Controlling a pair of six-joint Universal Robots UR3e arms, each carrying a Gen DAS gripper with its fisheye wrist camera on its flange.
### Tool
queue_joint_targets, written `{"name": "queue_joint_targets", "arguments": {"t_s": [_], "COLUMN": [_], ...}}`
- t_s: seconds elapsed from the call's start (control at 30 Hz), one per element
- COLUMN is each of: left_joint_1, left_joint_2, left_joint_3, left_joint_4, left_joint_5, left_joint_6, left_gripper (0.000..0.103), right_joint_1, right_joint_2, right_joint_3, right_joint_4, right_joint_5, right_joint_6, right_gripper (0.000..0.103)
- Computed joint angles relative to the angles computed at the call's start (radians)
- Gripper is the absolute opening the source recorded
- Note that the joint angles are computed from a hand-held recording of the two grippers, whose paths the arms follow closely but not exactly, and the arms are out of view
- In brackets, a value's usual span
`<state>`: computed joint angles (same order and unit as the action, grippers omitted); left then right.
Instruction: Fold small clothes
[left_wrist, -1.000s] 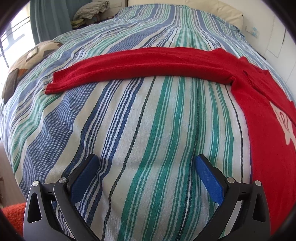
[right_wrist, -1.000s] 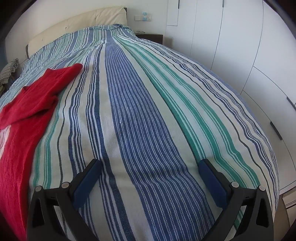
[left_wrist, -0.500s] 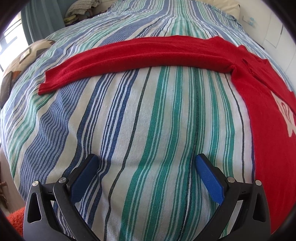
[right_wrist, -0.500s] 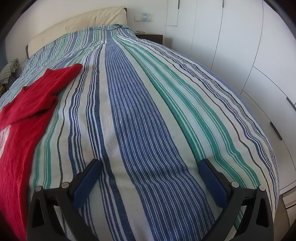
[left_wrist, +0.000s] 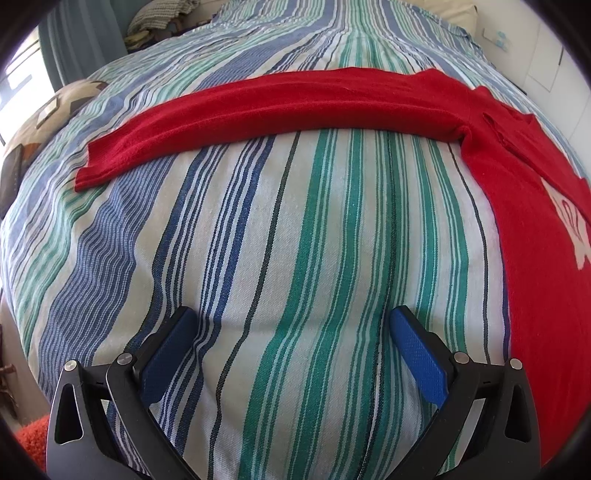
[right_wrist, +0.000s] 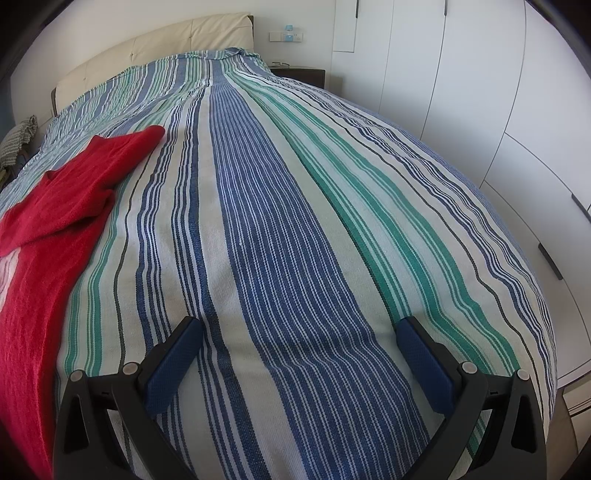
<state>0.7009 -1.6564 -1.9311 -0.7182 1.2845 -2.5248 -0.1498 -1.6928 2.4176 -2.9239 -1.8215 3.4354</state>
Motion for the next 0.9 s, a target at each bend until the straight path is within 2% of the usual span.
{"name": "queue_joint_targets", "arguments": {"t_s": [0.9], "left_joint_1": [-0.007], "left_joint_2": [0.003], "left_joint_3": [-0.001], "left_joint_4": [0.005], "left_joint_5": [0.008], "left_joint_6": [-0.004], "left_gripper": [0.102], "right_joint_1": [0.002], "right_joint_2": [0.003], "right_joint_3": [0.003], "right_joint_4": [-0.008], "right_joint_5": [-0.001], "right_joint_6": [-0.001], "right_gripper": [0.103]}}
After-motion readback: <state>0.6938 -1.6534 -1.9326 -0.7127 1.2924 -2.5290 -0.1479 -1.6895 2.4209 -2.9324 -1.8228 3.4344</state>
